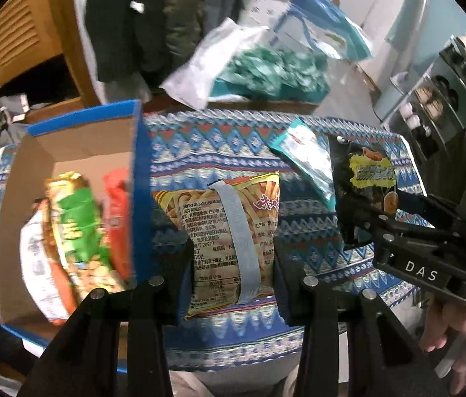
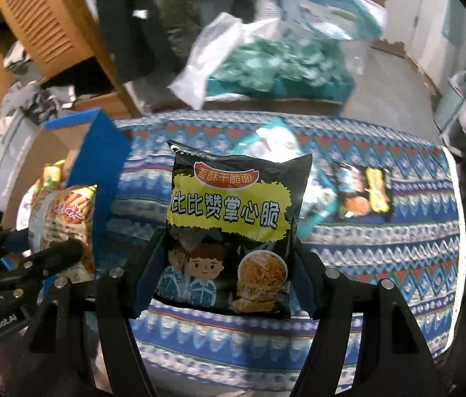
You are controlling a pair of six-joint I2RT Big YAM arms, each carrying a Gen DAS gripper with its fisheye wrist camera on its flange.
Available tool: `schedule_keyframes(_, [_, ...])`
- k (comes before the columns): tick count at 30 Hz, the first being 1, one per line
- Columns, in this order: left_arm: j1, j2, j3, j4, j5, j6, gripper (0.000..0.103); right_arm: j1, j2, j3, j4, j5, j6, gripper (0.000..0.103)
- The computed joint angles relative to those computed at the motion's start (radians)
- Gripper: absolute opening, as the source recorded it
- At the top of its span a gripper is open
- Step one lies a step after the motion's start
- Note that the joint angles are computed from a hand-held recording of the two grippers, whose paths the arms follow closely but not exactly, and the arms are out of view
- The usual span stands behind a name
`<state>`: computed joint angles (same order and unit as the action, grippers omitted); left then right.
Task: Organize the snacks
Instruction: 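Lift both held bags and carry them over the cardboard box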
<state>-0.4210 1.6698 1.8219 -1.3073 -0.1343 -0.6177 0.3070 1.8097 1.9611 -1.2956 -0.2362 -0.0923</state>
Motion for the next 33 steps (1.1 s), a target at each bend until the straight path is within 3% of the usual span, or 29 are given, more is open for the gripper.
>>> schedule_keyframes(14, [0.166,-0.182,-0.201,0.052,0.010,-0.025,0.042,0.170,0.095,0.184,-0.066,-0.008,-0.010,0.069])
schedule_keyframes(33, [0.340,-0.241,-0.297,0.108,-0.005,-0.052,0.042,0.328,0.370,0.636,-0.247,0.007,-0.038,0.069])
